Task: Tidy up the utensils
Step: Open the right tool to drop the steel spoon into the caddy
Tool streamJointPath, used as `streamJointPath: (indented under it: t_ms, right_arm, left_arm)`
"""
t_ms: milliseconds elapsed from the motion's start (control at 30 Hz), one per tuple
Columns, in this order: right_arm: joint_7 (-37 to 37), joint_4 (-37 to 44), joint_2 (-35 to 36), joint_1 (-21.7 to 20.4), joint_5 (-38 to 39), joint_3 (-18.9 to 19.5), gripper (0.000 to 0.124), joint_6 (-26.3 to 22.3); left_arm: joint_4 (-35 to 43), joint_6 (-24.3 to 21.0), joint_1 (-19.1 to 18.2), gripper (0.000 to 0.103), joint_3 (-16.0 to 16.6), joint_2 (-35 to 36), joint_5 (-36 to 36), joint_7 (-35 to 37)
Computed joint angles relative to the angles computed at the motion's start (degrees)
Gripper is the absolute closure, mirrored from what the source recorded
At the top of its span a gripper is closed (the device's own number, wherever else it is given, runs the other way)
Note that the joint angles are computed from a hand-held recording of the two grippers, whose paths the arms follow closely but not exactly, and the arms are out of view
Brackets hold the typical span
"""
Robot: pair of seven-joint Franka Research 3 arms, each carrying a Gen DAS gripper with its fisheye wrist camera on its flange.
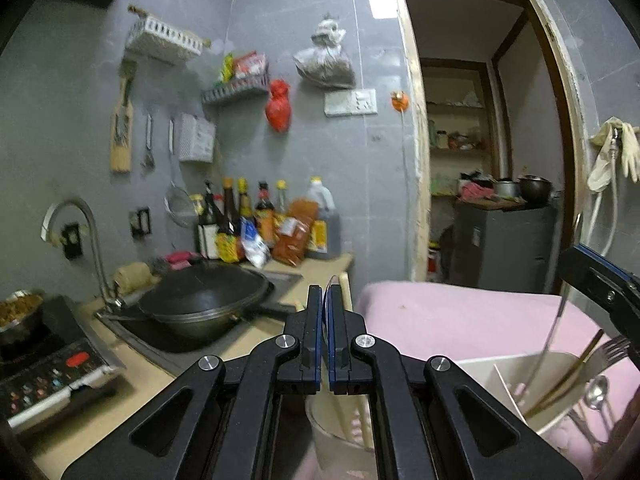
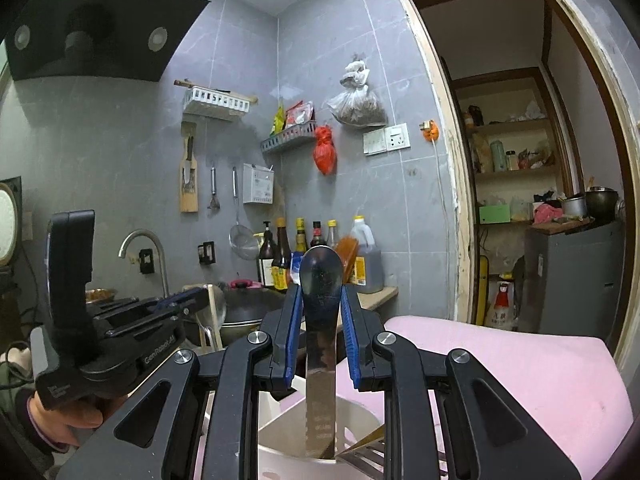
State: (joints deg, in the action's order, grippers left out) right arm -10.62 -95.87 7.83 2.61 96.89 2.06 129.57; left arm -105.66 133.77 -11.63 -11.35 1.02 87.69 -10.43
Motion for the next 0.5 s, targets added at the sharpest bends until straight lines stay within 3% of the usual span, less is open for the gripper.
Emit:
streamJointPath:
  t_ms: [133,500]
  right_arm:
    - [-0.1,-0.4,-0.4,0.1,-0.5,0.0,0.106,0.1]
    - [1.2,-0.3,-0.8,0.3,-1.6,-0.3,0.100,0.5]
  left_arm:
    - [-1.2,6.7,1.3,0.102,0.8,-1.1,-2.6,-1.5]
    - [-3.0,18.9,4.6,0.097,1.3,-3.6,-8.3,-2.6]
